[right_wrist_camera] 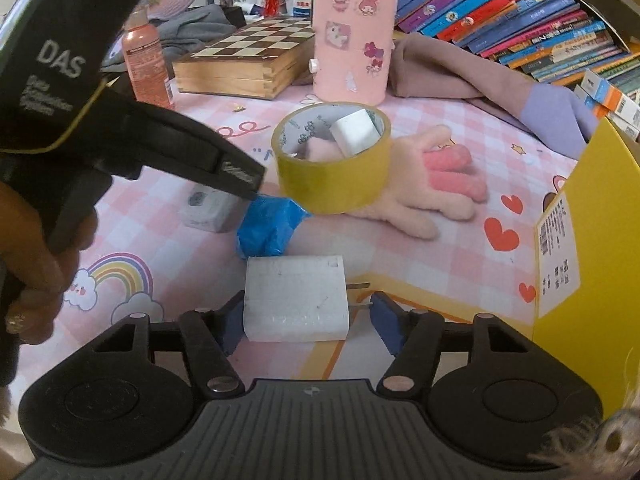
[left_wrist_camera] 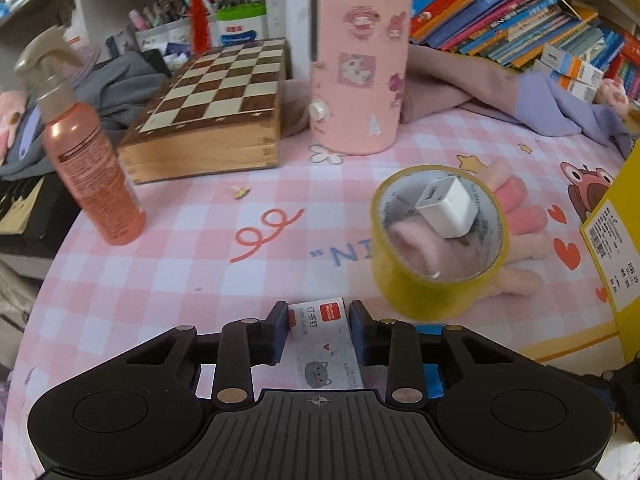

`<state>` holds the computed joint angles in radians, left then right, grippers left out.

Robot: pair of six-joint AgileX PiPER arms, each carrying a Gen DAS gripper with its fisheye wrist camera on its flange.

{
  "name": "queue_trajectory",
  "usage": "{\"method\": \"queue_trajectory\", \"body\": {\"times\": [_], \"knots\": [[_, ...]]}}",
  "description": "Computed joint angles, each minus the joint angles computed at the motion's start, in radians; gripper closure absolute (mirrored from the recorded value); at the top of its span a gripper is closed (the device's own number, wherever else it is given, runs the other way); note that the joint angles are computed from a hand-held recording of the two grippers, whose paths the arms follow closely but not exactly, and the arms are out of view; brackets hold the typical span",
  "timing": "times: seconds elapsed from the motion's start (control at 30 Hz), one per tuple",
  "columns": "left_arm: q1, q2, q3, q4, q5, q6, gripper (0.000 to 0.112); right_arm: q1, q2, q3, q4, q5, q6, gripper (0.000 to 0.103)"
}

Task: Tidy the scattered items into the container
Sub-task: 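Grasp the small white card box with the left tool while the right tool grasps the white charger plug, then lift the card box and charger plug toward the yellow box with both tools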

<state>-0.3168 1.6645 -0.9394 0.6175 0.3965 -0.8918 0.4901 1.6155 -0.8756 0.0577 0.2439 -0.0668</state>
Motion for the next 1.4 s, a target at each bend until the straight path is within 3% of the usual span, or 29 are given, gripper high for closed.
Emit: {"method": "queue_trajectory", "body": {"times": [0.43, 0.8, 1.17, 1.4], "knots": [[0.037, -0.23, 0.162, -0.006, -0.05, -0.071, 0.084, 0.005, -0.123, 0.038, -0.044, 0.056, 0.057, 0.041], [0.042, -0.48, 0.266, -0.019, -0.027, -0.111, 0.084, 0.067, -0.285, 0.129, -0.234, 0.084, 0.303, 0.041], [-0.054, -0.74, 0.338, -0.064, 0.1, -0.117, 0.084, 0.163, -0.467, 0.197, -0.401, 0.154, 0.541, 0.041], [-0.258, -0.911, 0.356, 0.02, 0.269, -0.261, 0.084, 0.23, -0.621, 0.226, -0.432, 0.269, 0.602, 0.041]]}}
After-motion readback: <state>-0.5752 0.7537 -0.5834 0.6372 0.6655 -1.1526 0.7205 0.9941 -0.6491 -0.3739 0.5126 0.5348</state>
